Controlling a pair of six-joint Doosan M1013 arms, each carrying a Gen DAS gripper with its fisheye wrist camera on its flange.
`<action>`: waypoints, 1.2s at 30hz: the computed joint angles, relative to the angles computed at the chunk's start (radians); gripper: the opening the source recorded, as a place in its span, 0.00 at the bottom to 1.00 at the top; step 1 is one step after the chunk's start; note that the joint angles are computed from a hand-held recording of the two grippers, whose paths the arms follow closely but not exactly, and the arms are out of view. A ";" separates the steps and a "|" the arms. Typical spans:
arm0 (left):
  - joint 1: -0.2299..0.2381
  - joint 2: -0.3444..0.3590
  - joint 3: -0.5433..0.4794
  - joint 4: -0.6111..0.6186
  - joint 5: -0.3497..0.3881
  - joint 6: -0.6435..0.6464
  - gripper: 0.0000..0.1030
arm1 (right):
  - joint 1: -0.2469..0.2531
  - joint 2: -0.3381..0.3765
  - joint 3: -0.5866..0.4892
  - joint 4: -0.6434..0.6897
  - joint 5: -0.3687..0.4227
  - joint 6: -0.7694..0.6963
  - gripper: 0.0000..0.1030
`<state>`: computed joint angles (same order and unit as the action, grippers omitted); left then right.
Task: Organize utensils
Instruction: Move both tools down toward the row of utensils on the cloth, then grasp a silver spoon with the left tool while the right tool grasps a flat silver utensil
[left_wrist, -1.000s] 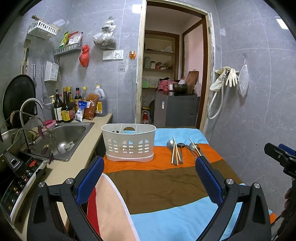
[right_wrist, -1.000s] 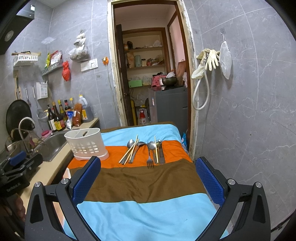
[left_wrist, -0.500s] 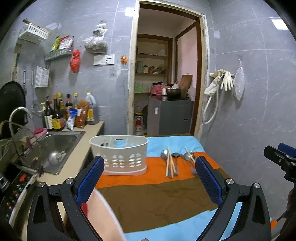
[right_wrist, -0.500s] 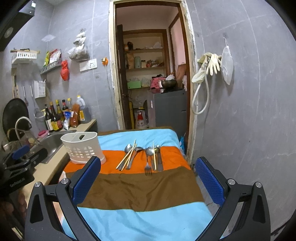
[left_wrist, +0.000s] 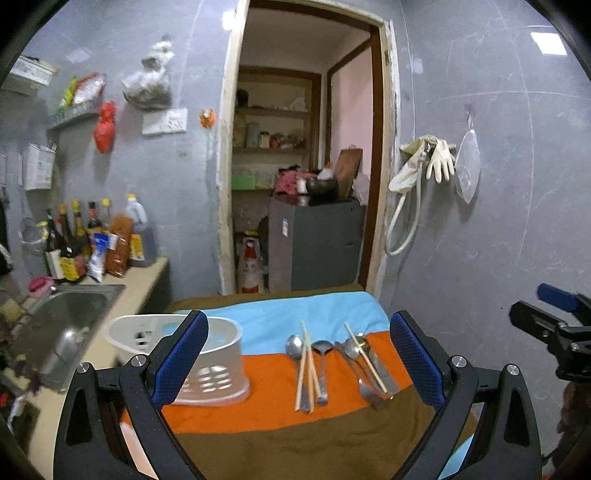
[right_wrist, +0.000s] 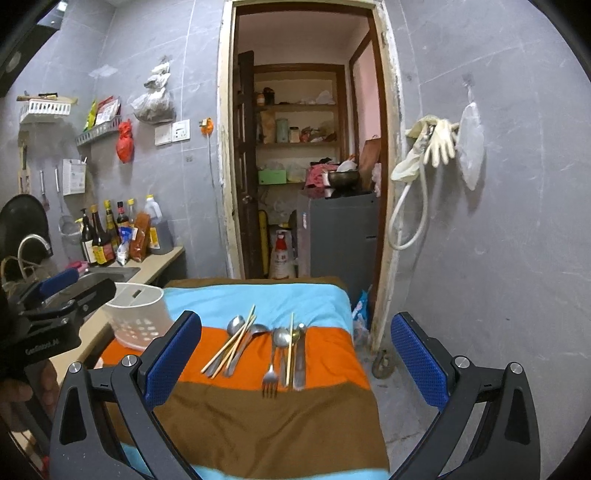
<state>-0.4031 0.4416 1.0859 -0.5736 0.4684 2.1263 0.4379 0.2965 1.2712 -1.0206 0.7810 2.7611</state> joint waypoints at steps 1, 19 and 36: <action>-0.006 0.028 -0.037 0.015 0.022 -0.021 0.94 | -0.016 0.003 -0.001 0.018 -0.025 -0.016 1.00; -0.067 0.365 -0.495 0.449 0.374 -0.458 0.53 | -0.220 0.148 -0.092 0.556 -0.109 -0.445 0.62; -0.058 0.445 -0.571 0.450 0.525 -0.434 0.30 | -0.262 0.252 -0.191 0.890 -0.003 -0.740 0.34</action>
